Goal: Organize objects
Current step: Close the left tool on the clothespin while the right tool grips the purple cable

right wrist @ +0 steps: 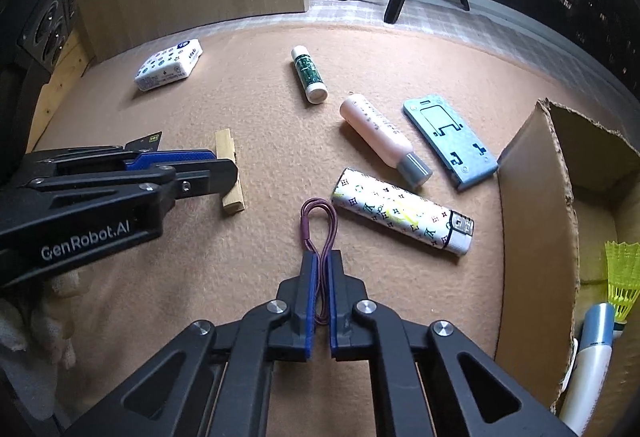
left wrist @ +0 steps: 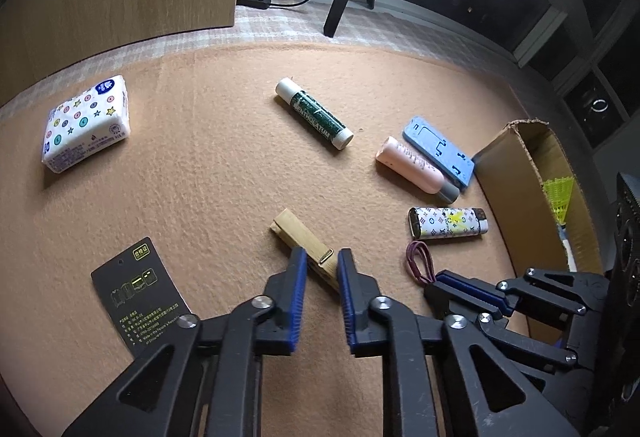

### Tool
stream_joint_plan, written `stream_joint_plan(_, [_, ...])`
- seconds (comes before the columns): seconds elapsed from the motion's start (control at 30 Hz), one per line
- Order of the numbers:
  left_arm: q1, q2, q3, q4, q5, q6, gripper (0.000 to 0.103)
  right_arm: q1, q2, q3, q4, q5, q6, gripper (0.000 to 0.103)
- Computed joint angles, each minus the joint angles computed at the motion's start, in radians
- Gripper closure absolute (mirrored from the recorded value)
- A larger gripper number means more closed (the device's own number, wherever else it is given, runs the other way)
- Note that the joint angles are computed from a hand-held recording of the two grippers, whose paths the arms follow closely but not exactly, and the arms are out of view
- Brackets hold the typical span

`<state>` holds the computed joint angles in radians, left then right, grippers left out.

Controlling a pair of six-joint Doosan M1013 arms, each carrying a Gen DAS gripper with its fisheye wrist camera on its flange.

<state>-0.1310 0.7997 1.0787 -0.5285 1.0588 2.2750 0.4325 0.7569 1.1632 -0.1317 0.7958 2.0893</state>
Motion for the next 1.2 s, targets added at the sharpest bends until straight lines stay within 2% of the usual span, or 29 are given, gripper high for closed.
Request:
stream_joint_plan(0.1, [0.005, 0.004, -0.009, -0.003, 0.008, -0.021, 0.102, -0.004, -0.009, 0.015, 0.028, -0.014, -0.009, 0.099])
stream_joint_plan(0.27, [0.014, 0.005, -0.012, -0.013, 0.012, -0.052, 0.102, -0.007, -0.027, 0.042, 0.047, -0.038, -0.003, 0.100])
stream_joint_plan(0.33, [0.015, 0.003, -0.010, -0.017, 0.007, -0.062, 0.093, -0.007, -0.031, 0.048, 0.046, -0.042, 0.000, 0.100])
stream_joint_plan(0.4, [0.011, -0.002, -0.007, -0.011, -0.002, -0.074, 0.060, -0.007, -0.035, 0.052, 0.043, -0.047, 0.004, 0.100])
stream_joint_plan(0.47, [0.004, -0.001, -0.008, 0.003, -0.005, -0.087, 0.054, -0.007, -0.040, 0.058, 0.043, -0.055, 0.007, 0.100])
stream_joint_plan(0.6, [-0.017, 0.008, -0.019, 0.064, -0.004, -0.123, 0.056, -0.005, -0.050, 0.067, 0.040, -0.066, 0.008, 0.100])
stream_joint_plan(0.7, [-0.032, 0.002, -0.008, 0.105, -0.033, -0.124, 0.057, -0.004, -0.056, 0.073, 0.025, -0.070, 0.017, 0.100])
stream_joint_plan(0.73, [-0.036, 0.001, -0.007, 0.115, -0.040, -0.128, 0.060, -0.004, -0.058, 0.075, 0.023, -0.072, 0.021, 0.100])
stream_joint_plan(0.8, [-0.042, -0.002, -0.003, 0.139, -0.057, -0.135, 0.077, -0.005, -0.064, 0.083, 0.021, -0.080, 0.029, 0.100])
stream_joint_plan(0.87, [-0.042, -0.002, -0.001, 0.141, -0.061, -0.134, 0.084, -0.006, -0.071, 0.091, 0.017, -0.088, 0.035, 0.100])
stream_joint_plan(1.2, [-0.023, -0.019, 0.025, 0.094, -0.042, -0.108, 0.087, -0.012, -0.116, 0.144, 0.008, -0.144, 0.054, 0.100])
